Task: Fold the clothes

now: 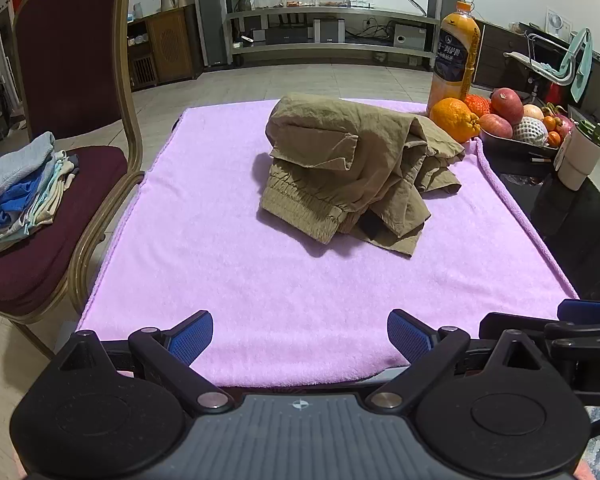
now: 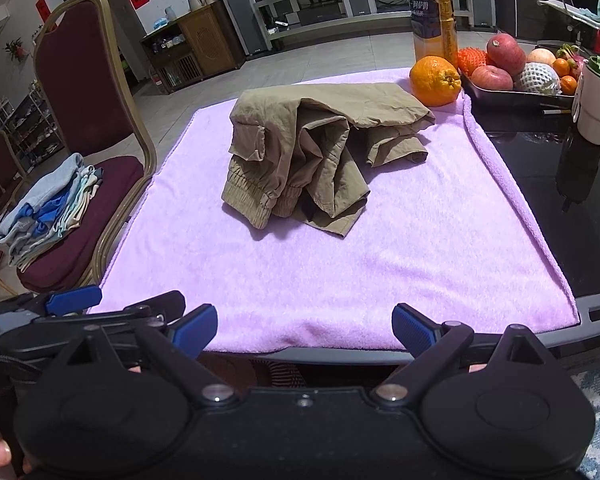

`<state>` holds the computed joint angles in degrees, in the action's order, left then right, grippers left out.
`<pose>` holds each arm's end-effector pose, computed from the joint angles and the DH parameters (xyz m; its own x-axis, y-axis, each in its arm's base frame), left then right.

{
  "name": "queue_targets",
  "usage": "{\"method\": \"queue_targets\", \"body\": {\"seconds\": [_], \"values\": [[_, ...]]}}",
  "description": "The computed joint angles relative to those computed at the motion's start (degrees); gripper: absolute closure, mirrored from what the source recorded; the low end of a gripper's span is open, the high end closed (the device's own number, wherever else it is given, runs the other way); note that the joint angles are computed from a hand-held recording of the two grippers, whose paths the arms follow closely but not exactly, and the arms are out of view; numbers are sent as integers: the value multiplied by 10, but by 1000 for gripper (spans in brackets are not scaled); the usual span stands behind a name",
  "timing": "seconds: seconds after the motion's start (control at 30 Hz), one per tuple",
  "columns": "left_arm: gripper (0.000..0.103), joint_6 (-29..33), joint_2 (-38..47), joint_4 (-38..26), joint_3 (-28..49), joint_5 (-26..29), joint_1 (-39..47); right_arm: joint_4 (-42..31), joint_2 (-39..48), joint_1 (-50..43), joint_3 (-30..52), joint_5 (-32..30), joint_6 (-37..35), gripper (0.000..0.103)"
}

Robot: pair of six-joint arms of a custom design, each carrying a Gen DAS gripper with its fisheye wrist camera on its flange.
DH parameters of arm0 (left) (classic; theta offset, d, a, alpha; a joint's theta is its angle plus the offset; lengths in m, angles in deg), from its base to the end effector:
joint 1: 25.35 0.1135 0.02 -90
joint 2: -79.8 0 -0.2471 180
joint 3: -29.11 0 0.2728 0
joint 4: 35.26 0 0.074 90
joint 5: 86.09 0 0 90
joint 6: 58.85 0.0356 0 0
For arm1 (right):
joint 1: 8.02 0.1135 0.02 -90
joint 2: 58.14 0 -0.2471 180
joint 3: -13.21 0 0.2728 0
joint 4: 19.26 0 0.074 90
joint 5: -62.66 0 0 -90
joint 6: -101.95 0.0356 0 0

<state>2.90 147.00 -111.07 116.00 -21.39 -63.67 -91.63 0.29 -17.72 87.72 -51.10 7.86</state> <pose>0.1980 -0.1371 0.3451 -0.7506 0.0478 -0.6590 0.0209 0.9986 0.0487 0.2113 -0.0216 0.3109 -0.8132 0.0728 -0.5775 -0.1245 0.9474 0.2947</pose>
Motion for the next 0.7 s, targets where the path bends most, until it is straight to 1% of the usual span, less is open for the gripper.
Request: {"method": "queue_targets", "body": {"seconds": [0.7], "values": [[7, 0, 1, 0, -1, 0, 0, -4, 3, -4, -1, -5, 0, 8]]}}
